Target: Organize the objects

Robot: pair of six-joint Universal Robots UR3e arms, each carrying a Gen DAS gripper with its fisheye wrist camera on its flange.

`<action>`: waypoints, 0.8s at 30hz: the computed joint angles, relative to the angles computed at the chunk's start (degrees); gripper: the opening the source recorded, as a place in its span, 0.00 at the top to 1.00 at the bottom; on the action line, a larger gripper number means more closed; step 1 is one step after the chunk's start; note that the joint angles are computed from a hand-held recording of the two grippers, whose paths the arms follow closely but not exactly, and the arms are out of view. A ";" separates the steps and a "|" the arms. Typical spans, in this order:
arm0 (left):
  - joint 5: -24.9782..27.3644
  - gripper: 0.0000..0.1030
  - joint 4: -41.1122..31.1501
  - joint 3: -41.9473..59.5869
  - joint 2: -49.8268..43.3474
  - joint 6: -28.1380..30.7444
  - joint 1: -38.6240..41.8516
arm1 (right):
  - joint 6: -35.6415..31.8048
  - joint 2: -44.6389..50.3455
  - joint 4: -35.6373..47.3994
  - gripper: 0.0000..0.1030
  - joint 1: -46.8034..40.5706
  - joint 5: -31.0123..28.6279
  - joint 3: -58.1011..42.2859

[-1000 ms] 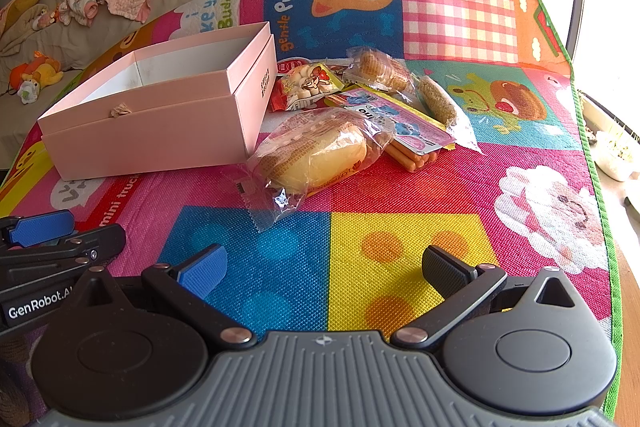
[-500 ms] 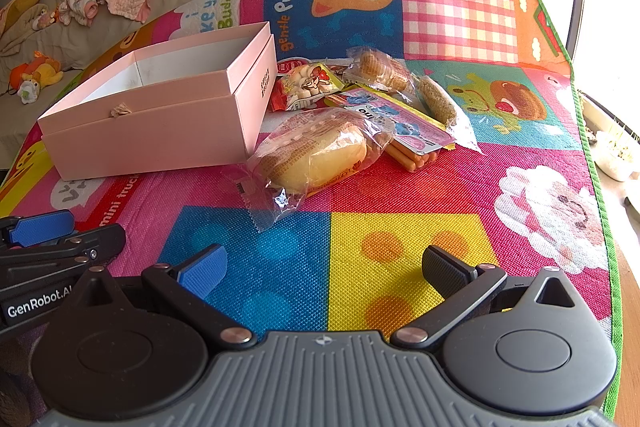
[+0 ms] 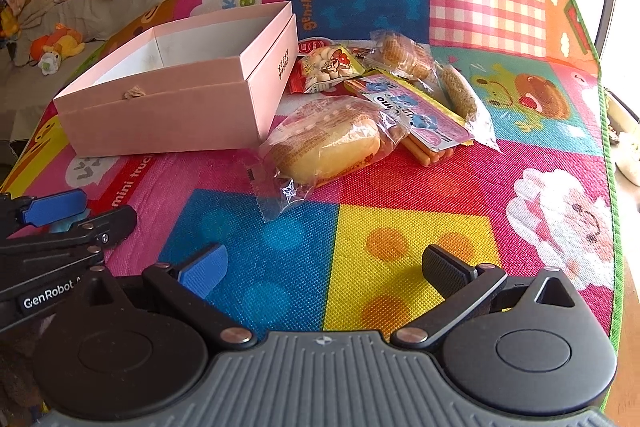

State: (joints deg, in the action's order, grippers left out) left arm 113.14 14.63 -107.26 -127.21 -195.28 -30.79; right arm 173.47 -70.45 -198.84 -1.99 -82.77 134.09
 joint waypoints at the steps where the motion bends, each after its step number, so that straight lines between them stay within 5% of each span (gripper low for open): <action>1: -0.10 0.43 0.06 -0.07 0.02 -0.35 0.06 | -0.07 -0.55 2.03 0.00 0.25 -0.35 -0.79; 8: -1.65 0.45 1.14 -1.42 0.76 -0.43 0.81 | -0.65 -2.30 6.42 0.00 -0.36 0.31 -1.74; 16: -8.60 0.47 4.12 -11.41 15.17 4.22 7.61 | -4.64 -16.14 20.70 0.00 -12.70 16.51 2.35; 20: -11.92 0.47 -3.80 -2.91 16.72 8.46 15.15 | -4.83 -21.38 20.28 0.00 -14.45 16.23 0.85; 24: -15.48 0.47 -22.37 16.62 8.41 8.90 21.67 | -4.65 -21.16 24.53 0.00 -14.85 15.48 -6.90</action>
